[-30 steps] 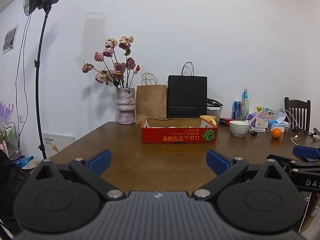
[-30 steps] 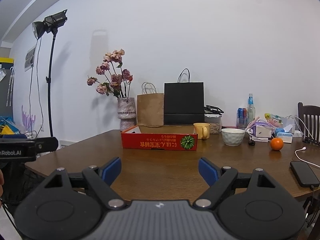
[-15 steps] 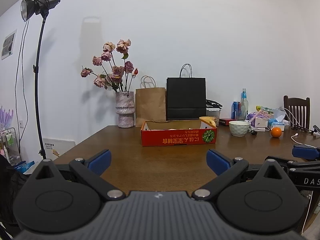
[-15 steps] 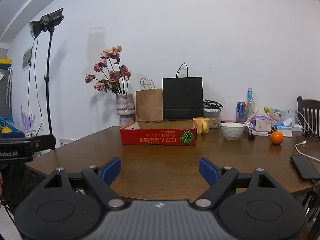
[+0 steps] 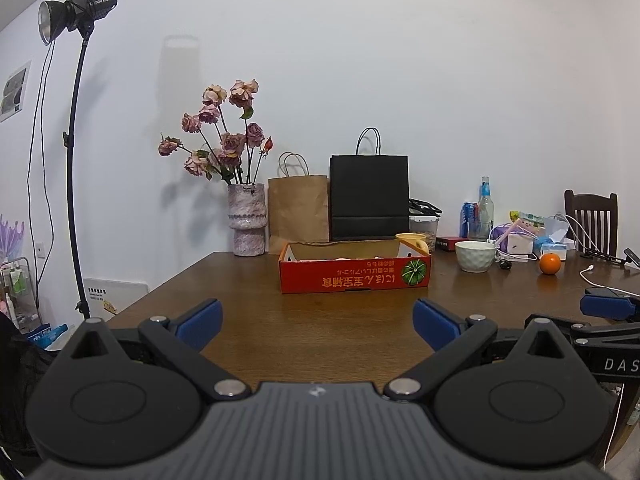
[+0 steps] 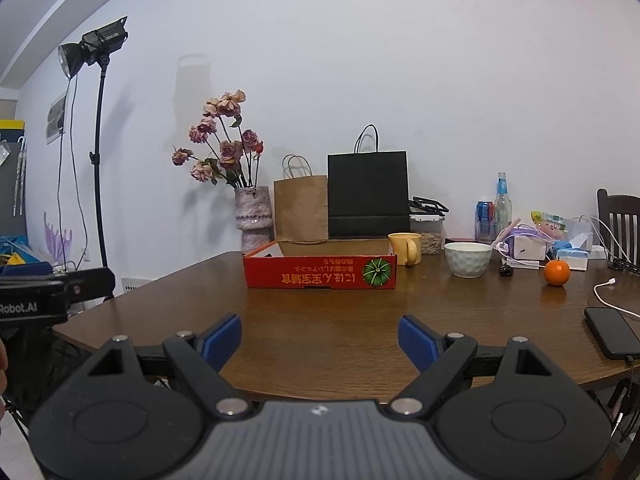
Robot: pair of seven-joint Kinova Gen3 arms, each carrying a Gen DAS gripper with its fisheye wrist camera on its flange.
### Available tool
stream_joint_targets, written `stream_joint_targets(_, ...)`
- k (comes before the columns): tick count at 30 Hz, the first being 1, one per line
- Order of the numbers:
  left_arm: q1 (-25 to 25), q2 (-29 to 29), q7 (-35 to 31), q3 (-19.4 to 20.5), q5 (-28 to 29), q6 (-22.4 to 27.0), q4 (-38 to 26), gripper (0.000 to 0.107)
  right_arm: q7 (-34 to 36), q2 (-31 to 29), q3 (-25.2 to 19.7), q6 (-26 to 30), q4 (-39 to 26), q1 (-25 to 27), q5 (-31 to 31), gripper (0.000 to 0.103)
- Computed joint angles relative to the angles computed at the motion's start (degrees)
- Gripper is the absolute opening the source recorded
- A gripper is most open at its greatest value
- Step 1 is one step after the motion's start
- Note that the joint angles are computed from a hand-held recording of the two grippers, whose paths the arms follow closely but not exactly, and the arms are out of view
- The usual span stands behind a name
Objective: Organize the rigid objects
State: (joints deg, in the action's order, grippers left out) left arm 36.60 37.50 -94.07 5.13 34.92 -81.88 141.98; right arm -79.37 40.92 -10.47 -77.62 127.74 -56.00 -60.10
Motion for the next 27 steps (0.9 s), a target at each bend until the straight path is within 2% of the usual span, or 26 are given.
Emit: stream_joint_targets(27,-0.18,0.55,0.01,-0.05,-0.53,-0.89,0.29,0.103,-0.26,-0.42,0.0,1.26,-0.29,0.26,-1.0,0.085)
